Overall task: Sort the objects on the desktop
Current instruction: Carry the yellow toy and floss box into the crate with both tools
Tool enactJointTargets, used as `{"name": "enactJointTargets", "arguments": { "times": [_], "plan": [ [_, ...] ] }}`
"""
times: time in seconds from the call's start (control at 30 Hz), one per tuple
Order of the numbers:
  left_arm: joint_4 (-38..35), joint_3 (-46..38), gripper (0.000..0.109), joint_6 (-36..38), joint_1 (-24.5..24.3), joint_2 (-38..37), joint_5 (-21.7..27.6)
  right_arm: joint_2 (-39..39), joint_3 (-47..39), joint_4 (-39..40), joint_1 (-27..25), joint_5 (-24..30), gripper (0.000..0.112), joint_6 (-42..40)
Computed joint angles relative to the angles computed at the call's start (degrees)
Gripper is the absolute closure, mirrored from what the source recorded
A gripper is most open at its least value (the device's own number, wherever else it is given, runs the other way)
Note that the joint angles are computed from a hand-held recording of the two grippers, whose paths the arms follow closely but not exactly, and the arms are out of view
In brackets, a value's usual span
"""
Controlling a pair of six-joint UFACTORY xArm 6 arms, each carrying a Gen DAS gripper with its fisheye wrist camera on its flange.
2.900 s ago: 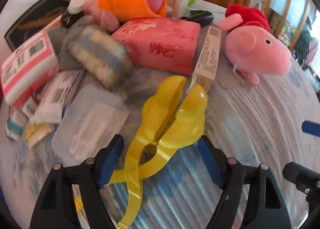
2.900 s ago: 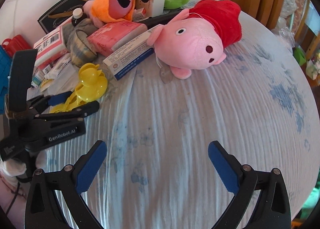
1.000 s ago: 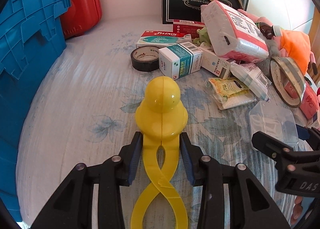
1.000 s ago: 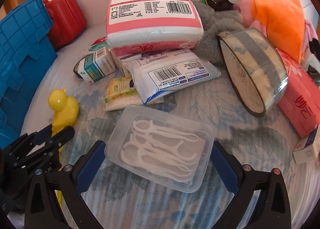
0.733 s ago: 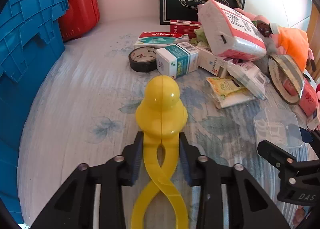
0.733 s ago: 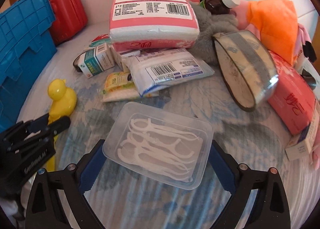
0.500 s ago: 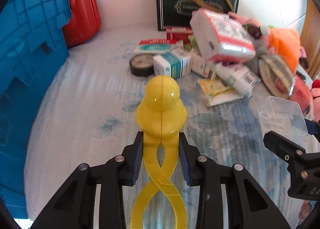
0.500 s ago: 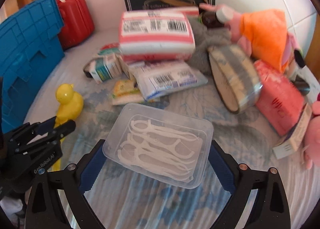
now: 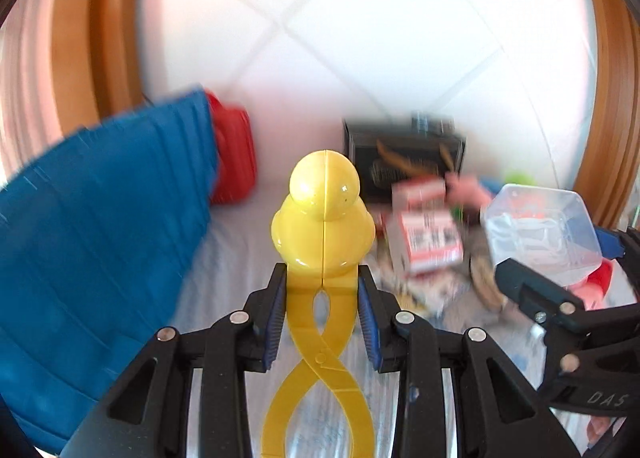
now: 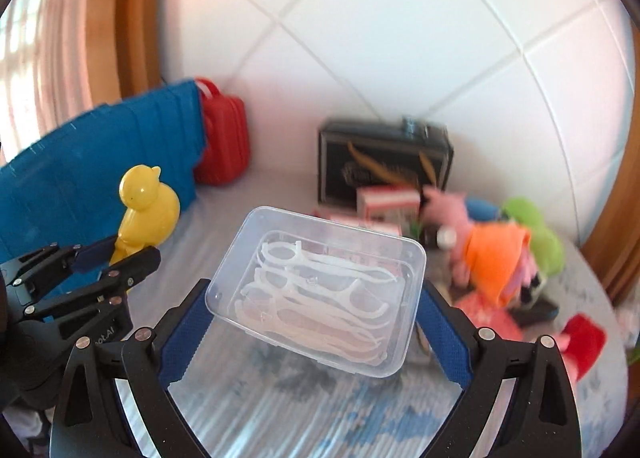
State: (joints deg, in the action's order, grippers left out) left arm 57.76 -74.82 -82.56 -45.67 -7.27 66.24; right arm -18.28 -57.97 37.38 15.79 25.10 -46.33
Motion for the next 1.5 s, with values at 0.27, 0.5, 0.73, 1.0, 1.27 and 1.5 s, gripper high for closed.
{"name": "enactJointTargets", "arguments": {
  "times": [0.27,0.5,0.73,1.0,1.27,1.5],
  "plan": [
    [10.9,-3.3,0.076,3.4,-5.9,-10.3,15.2,-4.8,-7.4,-8.3,10.0,-3.6,0.014,9.9],
    [20.9,-0.3,0.076,10.4,-12.2,-23.5,29.9,-3.1,-14.2,-27.2,23.4,-6.7,0.014,29.6],
    [19.7,11.2,0.076,16.5,-8.8,-42.3,36.6,6.6,-23.5,-42.9,35.7,-4.8,0.014,47.5],
    [-4.1,21.4,0.076,33.6,30.6,-56.2,13.1,19.8,-34.1,-52.1,43.0,3.0,0.014,56.1],
    [-25.8,25.4,0.076,50.0,55.4,-57.2,-3.7,25.4,-41.1,-55.3,42.9,10.8,0.014,57.6],
    [-28.3,25.0,0.069,52.0,55.5,-56.8,-3.0,27.0,-44.6,-61.6,44.4,14.1,0.014,61.1]
  ]
}}
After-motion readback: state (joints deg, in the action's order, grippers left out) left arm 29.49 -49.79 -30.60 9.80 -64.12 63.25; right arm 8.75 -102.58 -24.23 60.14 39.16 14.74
